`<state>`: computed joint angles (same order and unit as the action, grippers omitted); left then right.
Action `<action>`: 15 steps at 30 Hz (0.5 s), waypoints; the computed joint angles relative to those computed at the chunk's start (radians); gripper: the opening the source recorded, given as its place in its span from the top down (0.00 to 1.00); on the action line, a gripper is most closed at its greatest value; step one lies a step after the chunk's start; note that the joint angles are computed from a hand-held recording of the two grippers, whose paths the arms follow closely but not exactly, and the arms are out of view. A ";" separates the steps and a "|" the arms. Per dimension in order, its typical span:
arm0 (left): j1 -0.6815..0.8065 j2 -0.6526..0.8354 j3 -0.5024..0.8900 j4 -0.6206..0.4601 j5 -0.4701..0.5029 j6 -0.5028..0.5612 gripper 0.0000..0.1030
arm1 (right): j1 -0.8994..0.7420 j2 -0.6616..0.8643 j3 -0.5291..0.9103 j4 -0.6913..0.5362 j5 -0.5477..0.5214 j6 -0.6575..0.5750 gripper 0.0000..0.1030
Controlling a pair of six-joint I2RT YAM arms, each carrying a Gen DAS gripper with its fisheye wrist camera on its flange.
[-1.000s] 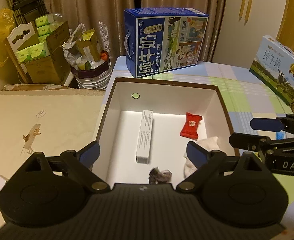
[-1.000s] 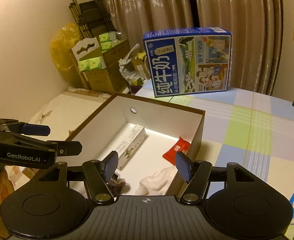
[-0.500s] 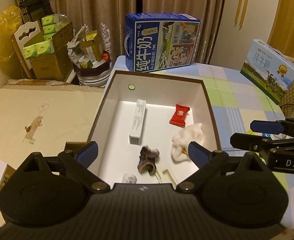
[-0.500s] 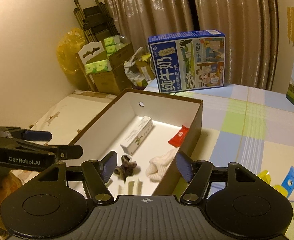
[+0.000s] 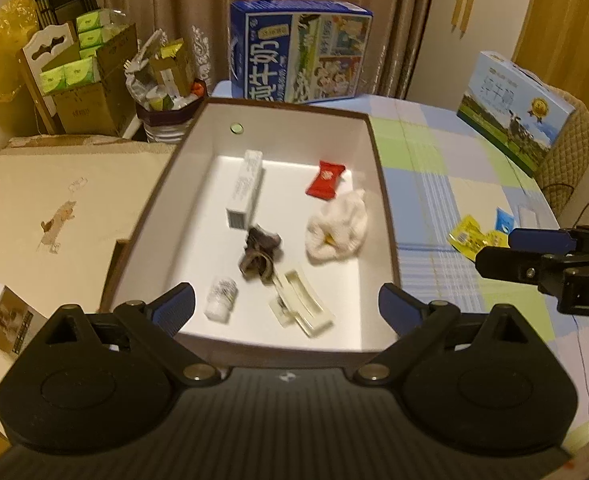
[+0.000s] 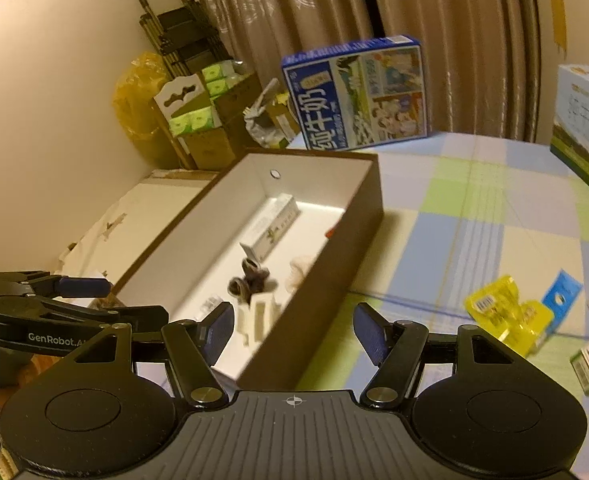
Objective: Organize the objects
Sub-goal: 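Withdraw both tools from the box toward the remaining items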
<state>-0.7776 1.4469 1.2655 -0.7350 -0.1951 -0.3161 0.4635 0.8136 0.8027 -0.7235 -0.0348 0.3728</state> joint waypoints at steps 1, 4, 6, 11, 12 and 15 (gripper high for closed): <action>-0.013 -0.001 -0.002 -0.005 -0.004 -0.010 0.06 | -0.009 -0.017 -0.004 -0.016 -0.007 -0.002 0.38; -0.056 -0.006 -0.009 -0.021 -0.021 -0.052 0.06 | -0.056 -0.061 -0.016 -0.057 -0.048 -0.018 0.38; -0.084 -0.008 -0.013 -0.030 -0.032 -0.081 0.06 | -0.083 -0.086 -0.020 -0.086 -0.071 -0.033 0.38; -0.151 -0.001 -0.013 -0.054 -0.067 -0.152 0.06 | -0.186 -0.129 -0.028 -0.160 -0.155 -0.109 0.38; -0.165 0.003 -0.012 -0.060 -0.074 -0.168 0.06 | -0.199 -0.138 -0.030 -0.174 -0.165 -0.119 0.38; -0.204 0.017 -0.004 -0.073 -0.090 -0.214 0.06 | -0.267 -0.154 -0.033 -0.220 -0.213 -0.171 0.38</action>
<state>-0.9818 1.4639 1.2615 -0.8082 -0.2847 -0.5301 0.1969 0.6597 0.7699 -0.9431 -0.2477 0.2017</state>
